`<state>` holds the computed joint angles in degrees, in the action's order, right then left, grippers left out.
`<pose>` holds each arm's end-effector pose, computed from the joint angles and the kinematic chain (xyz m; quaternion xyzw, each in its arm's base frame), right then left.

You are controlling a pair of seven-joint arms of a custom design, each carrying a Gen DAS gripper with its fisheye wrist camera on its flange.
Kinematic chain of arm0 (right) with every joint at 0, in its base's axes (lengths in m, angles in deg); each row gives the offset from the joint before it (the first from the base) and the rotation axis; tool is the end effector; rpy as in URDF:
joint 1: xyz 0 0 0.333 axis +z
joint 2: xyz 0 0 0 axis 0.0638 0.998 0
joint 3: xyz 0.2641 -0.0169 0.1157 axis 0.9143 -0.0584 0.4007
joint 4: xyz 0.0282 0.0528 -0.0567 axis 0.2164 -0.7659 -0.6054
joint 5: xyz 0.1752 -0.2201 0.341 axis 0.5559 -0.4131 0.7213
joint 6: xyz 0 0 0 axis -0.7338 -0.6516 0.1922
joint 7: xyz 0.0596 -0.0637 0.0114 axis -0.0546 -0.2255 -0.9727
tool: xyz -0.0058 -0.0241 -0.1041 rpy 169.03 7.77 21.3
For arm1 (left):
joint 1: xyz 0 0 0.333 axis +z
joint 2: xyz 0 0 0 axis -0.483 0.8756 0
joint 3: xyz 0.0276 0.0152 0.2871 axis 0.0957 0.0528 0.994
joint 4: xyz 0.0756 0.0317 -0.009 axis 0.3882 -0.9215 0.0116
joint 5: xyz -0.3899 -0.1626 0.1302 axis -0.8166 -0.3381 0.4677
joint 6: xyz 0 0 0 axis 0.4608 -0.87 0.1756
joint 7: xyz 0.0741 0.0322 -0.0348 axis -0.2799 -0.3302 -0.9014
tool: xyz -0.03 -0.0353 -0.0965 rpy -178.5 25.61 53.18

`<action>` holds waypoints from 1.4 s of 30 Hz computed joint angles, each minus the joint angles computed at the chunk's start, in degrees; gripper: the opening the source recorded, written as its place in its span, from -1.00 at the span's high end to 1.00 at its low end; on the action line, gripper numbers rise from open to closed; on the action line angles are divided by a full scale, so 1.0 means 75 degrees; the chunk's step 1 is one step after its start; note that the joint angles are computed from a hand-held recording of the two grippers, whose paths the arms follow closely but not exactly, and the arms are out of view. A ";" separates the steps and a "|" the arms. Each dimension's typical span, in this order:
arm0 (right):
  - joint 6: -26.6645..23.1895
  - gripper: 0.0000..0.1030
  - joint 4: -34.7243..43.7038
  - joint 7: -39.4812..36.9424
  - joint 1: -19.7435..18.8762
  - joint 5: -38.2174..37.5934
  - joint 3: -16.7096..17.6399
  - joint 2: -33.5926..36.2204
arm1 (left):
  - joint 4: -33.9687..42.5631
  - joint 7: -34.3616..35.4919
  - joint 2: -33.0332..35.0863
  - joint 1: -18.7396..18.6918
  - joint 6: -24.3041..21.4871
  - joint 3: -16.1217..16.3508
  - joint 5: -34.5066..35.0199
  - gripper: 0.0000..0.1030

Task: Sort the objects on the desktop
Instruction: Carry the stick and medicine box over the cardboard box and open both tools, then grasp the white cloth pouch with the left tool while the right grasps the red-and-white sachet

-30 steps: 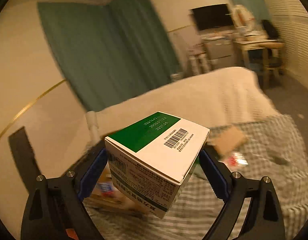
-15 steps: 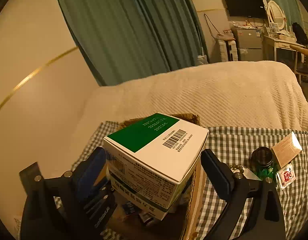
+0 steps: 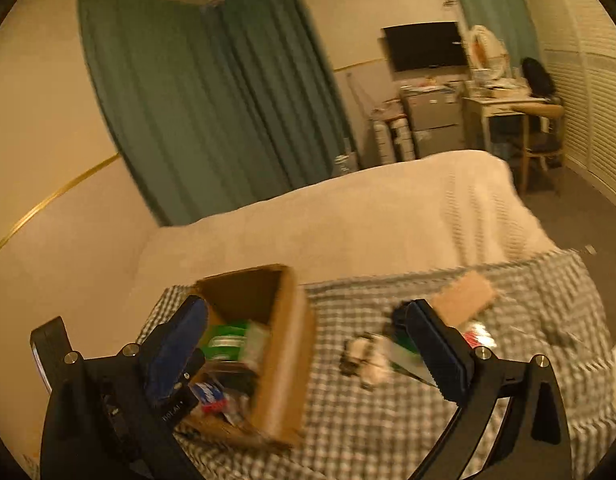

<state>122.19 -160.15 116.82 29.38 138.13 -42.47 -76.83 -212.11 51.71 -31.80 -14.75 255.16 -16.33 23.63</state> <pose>0.5533 0.1824 0.5061 -0.6600 0.5495 -0.1585 0.4872 0.4993 -0.1160 0.4652 -0.7456 0.4904 -0.3384 0.2984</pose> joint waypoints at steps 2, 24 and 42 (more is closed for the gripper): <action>0.0112 -0.93 -0.0634 -0.0253 -0.0208 0.0149 -0.0153 -0.0581 | 0.0177 -0.0128 0.0272 -0.0092 0.0067 -0.0238 0.0037 -0.71; -0.0441 -0.92 0.1884 -0.4383 -0.0629 0.2481 -0.1054 0.3136 | 0.3734 -0.4070 0.5517 -0.1217 -0.2082 0.0001 0.4248 -0.71; -0.0724 -0.35 0.3650 -0.3166 -0.1416 0.0204 -0.0405 0.5702 | 0.4504 -0.4784 0.6337 -0.2985 -0.1883 0.2043 0.4570 -0.19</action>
<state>116.76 -132.78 93.08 18.76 139.66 -45.51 -34.07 -178.34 15.83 15.73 -37.14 241.04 -1.01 57.90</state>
